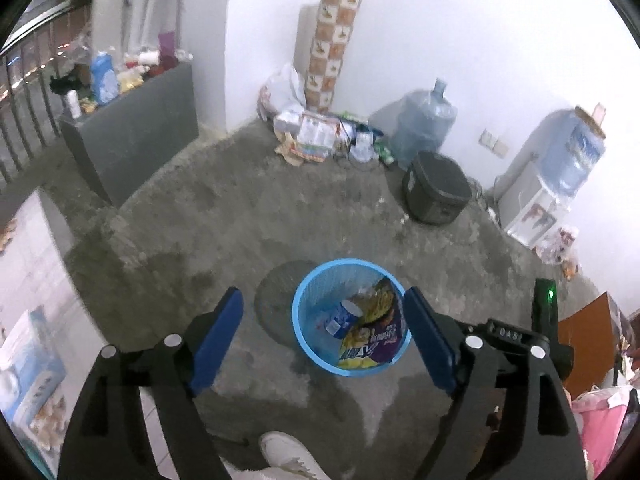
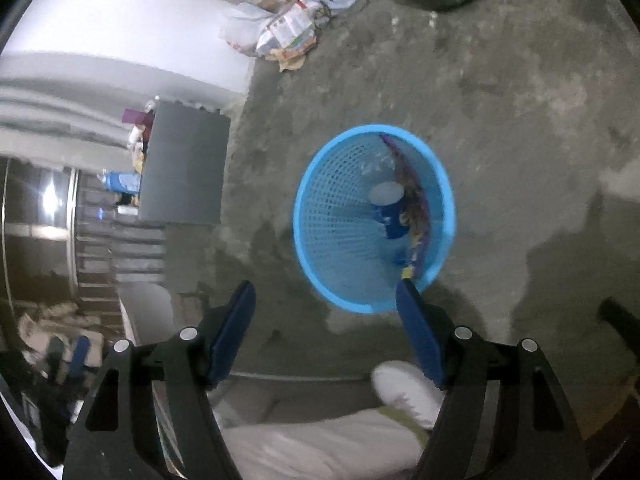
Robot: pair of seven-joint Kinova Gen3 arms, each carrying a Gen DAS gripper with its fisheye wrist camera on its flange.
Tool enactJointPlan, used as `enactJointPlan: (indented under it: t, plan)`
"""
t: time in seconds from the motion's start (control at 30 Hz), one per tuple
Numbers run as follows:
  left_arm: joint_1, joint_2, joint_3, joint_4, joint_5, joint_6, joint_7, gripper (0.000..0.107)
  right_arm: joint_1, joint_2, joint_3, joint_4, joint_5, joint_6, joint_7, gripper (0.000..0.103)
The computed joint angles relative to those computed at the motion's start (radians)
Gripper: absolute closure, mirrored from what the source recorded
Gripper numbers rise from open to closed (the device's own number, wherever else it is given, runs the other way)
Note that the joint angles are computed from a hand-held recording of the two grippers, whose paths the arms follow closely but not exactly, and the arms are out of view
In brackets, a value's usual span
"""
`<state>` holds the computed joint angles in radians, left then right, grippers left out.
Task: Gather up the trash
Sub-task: 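Return both tools to the table toward the green bag and foam strip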
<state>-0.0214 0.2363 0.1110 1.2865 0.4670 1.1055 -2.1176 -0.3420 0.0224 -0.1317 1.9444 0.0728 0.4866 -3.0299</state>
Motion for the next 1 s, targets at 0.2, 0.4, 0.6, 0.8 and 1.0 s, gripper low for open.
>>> enactJointPlan:
  t: [0.2,0.4,0.6,0.8,1.0]
  plan:
    - [-0.103,-0.119,-0.054,0.101,0.122,0.041,-0.078,0.027,-0.074,0.005,-0.043,-0.140,0.187,0.154,-0.026,0.033]
    - [-0.182,-0.242,-0.164,0.212,0.220,0.036,-0.182,0.027,-0.131,0.062,-0.053,-0.296,0.214,0.187,0.131,0.033]
    - [-0.255,-0.320,-0.290,0.289,0.269,0.007,-0.271,0.027,-0.180,0.146,-0.052,-0.452,0.151,0.188,0.340,0.033]
    - [-0.343,-0.339,-0.396,0.345,0.306,-0.020,-0.338,0.027,-0.206,0.280,-0.058,-0.670,0.040,0.268,0.566,0.033]
    - [-0.454,-0.268,-0.431,0.330,0.342,0.022,-0.321,0.027,-0.252,0.460,-0.042,-0.948,-0.056,0.350,0.740,0.033]
